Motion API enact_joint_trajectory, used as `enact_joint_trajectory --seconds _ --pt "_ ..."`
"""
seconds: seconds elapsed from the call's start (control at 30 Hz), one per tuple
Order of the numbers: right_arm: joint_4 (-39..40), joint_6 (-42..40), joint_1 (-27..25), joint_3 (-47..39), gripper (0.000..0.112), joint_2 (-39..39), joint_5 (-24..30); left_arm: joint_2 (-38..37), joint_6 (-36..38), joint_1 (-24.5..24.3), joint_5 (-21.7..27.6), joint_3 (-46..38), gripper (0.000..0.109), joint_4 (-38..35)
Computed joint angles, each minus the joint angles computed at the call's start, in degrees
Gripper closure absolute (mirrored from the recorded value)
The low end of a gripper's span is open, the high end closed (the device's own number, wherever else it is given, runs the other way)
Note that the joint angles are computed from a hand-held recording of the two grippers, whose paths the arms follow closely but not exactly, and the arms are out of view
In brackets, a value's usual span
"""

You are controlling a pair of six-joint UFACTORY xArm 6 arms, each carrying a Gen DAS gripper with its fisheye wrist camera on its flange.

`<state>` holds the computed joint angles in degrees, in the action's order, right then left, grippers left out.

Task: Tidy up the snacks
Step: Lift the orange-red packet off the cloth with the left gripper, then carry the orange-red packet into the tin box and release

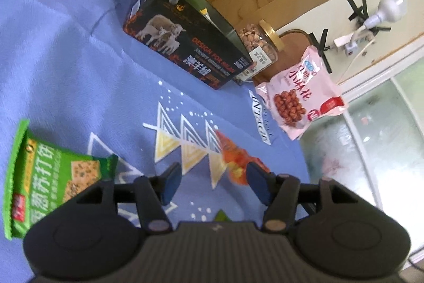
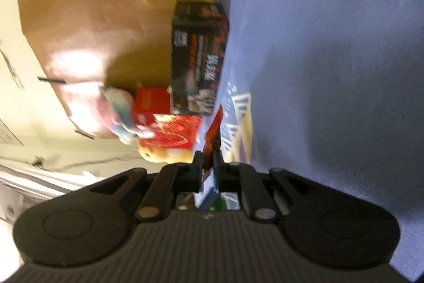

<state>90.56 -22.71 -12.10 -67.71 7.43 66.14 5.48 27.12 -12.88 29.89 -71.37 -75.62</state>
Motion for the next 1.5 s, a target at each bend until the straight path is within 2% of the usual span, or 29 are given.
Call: enact_joint_trajectory --seconds 0.17,0.3,0.37,0.4,0.5,0.6,0.7,0.93,1.1,1.23,1.27,1.33,1.4,1.43,1.5 --pt "0.2 -1.3 -0.4 -0.6 0.102 -0.4 1.1 0.9 3.5 1.0 5.1 -1.0 0.053 -7.7" --pt "-1.3 -3.5 1.0 -1.7 0.102 0.4 1.7 0.6 6.1 1.1 5.8 -1.0 0.056 -10.6" --pt "-1.7 -4.0 1.7 -2.5 0.102 0.9 2.8 0.5 6.9 0.8 4.8 -1.2 0.066 -9.9" --pt "-2.1 -4.4 2.1 -2.7 0.102 0.9 2.8 0.6 6.9 0.8 4.7 -1.3 0.075 -9.5" --pt "-3.4 -5.6 3.3 -4.5 0.102 1.1 1.4 0.5 6.6 0.4 2.1 -1.7 0.083 -7.3" --pt "-4.4 -6.4 4.4 -7.0 0.102 2.0 0.4 1.0 7.7 1.5 3.0 -3.0 0.084 -7.8" --pt "-7.0 -7.4 6.4 -10.9 0.102 3.4 -2.0 2.1 6.7 1.9 1.4 -5.7 0.086 -4.6" --pt "-14.3 -9.4 12.6 -31.0 0.101 14.3 -9.5 10.8 2.0 3.9 -1.8 -20.2 0.085 4.7" --pt "-22.6 -9.2 17.0 -46.0 0.098 24.3 -17.1 20.7 -7.4 4.1 -5.5 -32.9 0.085 17.0" --pt "-32.2 -9.4 20.1 -54.3 0.096 30.9 -23.8 28.3 -19.0 3.7 -7.1 -41.8 0.083 32.2" --pt "-35.2 -9.5 21.1 -55.1 0.093 32.0 -26.1 29.9 -23.5 3.5 -7.7 -43.6 0.083 38.2" --pt "-41.5 -9.5 22.9 -55.3 0.087 33.2 -31.1 32.3 -31.6 3.1 -9.3 -45.7 0.074 50.2" --pt "-47.3 -8.5 24.0 -54.5 0.079 33.5 -35.5 33.0 -40.4 3.0 -10.5 -45.5 0.071 61.8" --pt "-48.5 -8.4 24.3 -54.0 0.077 33.5 -37.4 33.0 -42.9 3.0 -11.0 -45.1 0.069 65.0" --pt "-44.8 -10.2 24.1 -50.8 0.064 31.5 -40.3 31.5 -42.2 2.9 -12.8 -42.3 0.067 64.2"
